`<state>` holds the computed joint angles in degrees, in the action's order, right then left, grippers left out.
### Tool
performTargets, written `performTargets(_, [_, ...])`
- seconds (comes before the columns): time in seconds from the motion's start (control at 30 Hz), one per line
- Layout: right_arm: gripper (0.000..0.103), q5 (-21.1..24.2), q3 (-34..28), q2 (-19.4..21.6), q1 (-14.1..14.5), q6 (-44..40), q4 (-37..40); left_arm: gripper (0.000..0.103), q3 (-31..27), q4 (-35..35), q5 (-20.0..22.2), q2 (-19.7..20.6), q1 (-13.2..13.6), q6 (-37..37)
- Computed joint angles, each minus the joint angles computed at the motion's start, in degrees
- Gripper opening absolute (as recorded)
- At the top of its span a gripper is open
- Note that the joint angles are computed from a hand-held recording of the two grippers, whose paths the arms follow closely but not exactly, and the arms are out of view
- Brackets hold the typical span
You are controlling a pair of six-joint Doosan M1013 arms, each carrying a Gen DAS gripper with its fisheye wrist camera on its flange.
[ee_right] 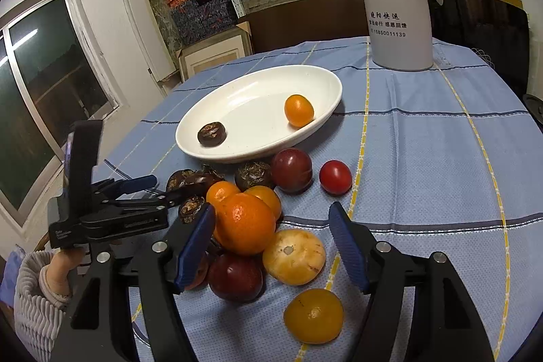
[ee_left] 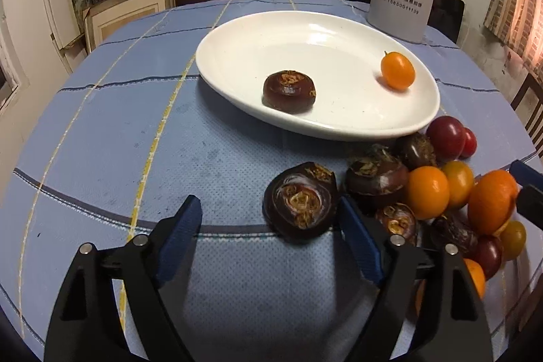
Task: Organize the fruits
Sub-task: 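Grasp another dark date with the left gripper while the right gripper grasps a large orange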
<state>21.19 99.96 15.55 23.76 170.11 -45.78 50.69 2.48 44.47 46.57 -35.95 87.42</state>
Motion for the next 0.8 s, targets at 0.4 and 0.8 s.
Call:
performTargets(0.4, [0.070, -0.24, 0.16, -0.06, 0.52, 2.76, -4.27, 0.050, -0.25, -5.40, -0.30, 0.22, 0.49, 5.47])
performTargets(0.8, [0.056, 7.84, -4.97, 3.52, 2.88, -11.20, -0.43, 0.042, 0.70, -6.99, -1.37, -0.35, 0.66, 6.26])
